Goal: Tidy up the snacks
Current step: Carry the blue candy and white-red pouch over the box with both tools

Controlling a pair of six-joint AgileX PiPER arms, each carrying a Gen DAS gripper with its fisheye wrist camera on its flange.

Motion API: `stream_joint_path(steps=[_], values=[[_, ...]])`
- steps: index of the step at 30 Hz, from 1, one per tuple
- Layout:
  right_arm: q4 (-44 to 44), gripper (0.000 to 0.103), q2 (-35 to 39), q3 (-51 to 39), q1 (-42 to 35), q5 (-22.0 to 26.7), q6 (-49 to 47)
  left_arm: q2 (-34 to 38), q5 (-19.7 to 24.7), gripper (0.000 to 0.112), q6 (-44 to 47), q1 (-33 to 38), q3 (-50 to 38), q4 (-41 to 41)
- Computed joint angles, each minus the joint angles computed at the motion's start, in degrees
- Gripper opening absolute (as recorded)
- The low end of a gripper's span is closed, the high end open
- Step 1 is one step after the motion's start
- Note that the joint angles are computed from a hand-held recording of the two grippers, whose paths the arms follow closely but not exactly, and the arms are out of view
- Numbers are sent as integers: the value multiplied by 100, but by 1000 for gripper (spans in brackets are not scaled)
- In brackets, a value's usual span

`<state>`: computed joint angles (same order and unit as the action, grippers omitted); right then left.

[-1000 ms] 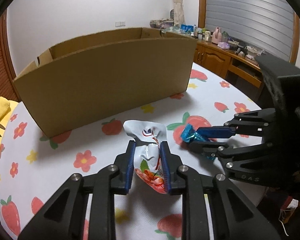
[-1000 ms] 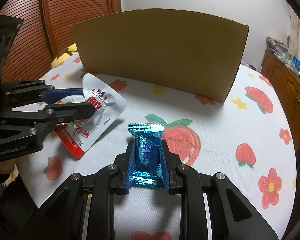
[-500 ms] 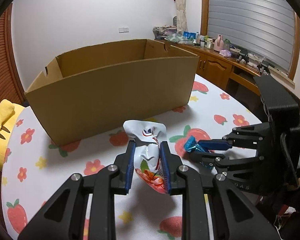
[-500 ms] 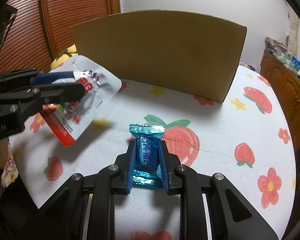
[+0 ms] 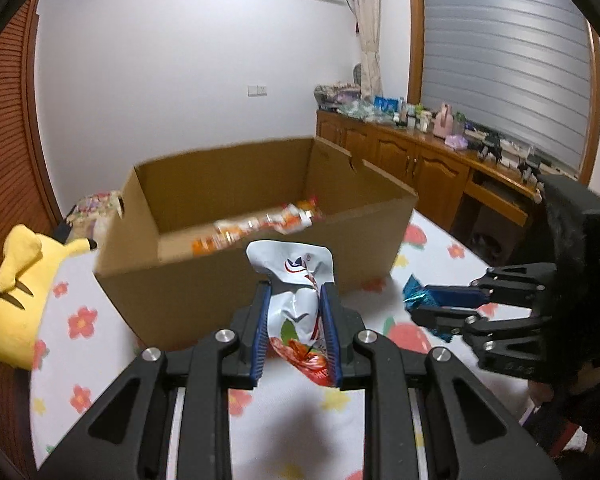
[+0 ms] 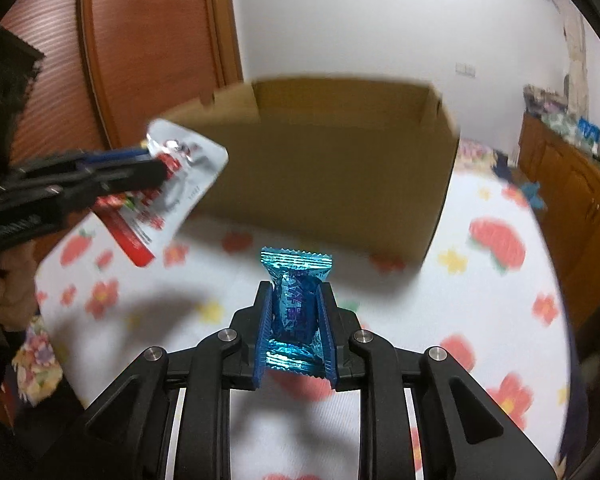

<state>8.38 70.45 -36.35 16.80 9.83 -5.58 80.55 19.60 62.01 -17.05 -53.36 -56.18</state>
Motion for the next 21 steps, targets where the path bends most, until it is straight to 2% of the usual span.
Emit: stream_joint_path(steps=[7,12,14,21], values=[[483,20,124,-1060,-267,412,-844,366,200,22,-447,206,-880,439],[644,20,651,-1795,-490,438,-1168,717,317,22,-691,330,-1434,668],[484,20,888,-2057,-552,474,-1015,851,347,22,-722,367,-1612,703],[754,21,1446,-2463,-752,501,-1310,1368,349,23,-951,416,-2108,876]])
